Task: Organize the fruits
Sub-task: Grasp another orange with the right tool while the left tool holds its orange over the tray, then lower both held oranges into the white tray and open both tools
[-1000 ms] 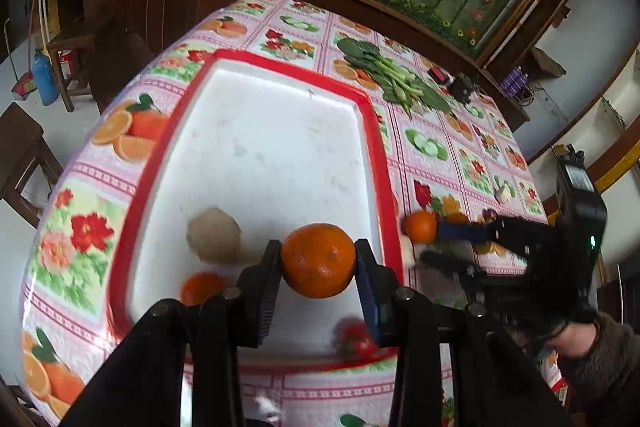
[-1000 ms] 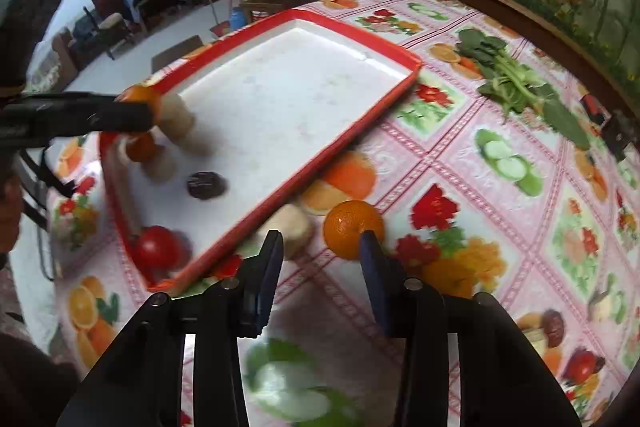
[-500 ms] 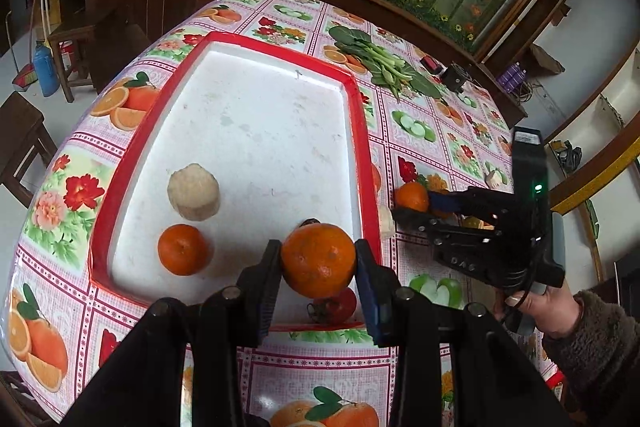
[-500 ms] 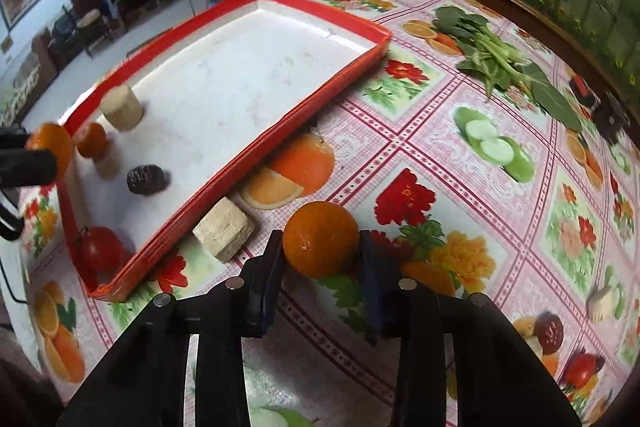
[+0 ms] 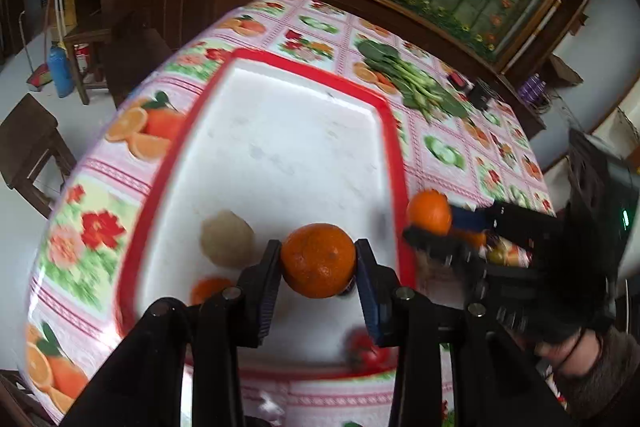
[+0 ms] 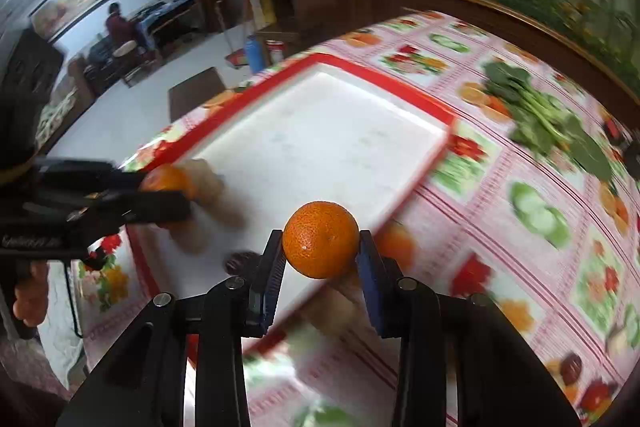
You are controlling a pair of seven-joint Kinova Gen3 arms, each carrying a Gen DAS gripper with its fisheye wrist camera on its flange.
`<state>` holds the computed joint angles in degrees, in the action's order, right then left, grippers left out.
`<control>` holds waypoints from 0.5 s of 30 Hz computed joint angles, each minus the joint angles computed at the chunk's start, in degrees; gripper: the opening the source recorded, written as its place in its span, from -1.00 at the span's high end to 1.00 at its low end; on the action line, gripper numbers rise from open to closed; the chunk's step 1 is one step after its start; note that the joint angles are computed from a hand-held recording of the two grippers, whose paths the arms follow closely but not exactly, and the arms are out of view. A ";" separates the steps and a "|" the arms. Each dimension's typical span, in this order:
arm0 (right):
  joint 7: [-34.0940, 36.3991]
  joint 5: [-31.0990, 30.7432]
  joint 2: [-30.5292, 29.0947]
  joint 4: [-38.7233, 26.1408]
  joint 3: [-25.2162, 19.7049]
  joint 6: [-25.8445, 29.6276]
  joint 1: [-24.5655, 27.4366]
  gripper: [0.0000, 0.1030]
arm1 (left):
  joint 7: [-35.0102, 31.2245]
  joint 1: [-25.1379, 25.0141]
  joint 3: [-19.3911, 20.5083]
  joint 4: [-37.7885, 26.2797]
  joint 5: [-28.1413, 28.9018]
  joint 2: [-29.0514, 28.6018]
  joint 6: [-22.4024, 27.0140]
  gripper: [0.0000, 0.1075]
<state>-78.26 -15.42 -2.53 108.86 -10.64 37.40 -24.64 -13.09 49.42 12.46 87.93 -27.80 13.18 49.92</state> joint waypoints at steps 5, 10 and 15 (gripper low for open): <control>-2.37 2.59 3.84 -2.18 -1.81 -0.93 -2.07 0.34 | -2.27 -2.22 -0.78 -0.40 1.11 0.97 -0.05 0.28; -3.72 3.34 6.22 -3.51 -1.86 -0.37 -2.54 0.33 | -3.92 -3.10 -1.66 -0.65 2.19 2.70 -0.86 0.28; -5.72 5.20 7.33 -4.41 -1.92 0.72 -3.15 0.33 | -5.96 -3.58 -2.40 -1.50 3.56 4.18 -1.57 0.28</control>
